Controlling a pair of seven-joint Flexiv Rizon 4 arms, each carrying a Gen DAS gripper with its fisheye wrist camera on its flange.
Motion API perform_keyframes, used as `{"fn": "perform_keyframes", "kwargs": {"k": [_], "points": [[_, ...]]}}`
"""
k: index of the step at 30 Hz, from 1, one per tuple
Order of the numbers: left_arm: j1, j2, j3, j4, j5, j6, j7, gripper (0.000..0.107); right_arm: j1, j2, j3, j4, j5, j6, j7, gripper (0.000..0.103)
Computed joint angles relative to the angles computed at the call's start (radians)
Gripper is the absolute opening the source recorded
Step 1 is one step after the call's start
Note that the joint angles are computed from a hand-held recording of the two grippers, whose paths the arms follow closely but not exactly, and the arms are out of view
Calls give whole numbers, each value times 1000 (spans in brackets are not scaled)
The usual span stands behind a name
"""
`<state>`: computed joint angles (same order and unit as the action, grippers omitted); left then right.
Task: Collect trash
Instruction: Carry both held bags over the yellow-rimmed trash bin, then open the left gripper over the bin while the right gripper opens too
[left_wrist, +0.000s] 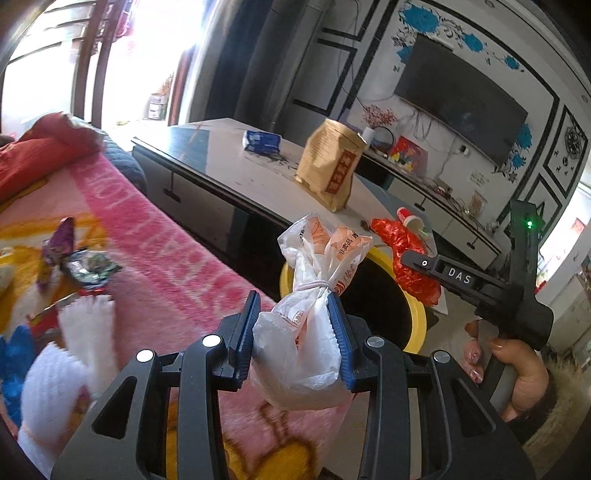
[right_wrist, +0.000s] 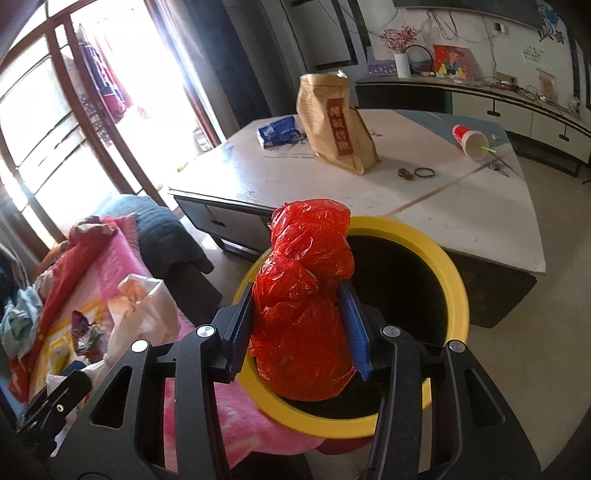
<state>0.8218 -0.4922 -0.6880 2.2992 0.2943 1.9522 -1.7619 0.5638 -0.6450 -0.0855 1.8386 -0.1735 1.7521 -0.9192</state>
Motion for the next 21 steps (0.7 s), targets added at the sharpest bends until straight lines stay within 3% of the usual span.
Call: {"fn": "perform_keyframes", "kwargs": {"k": [14,17,19,21], "points": [[-216,-92,105,-134,-131,-79,112,36,-111,-30,77,-34,-30,-82,25,41],[-235,-119,107,-163,-154,-78,117,47,-112,-30,69,-28,-21,-70,42,55],[-216,-141,79,-171,-158,-79,120,70,-86,-28,32,-21,-18,-66,56,60],[-219,-148,77,-172,-168,-72,112,82,-57,-26,-4,-13,-17,-63,69,64]]}}
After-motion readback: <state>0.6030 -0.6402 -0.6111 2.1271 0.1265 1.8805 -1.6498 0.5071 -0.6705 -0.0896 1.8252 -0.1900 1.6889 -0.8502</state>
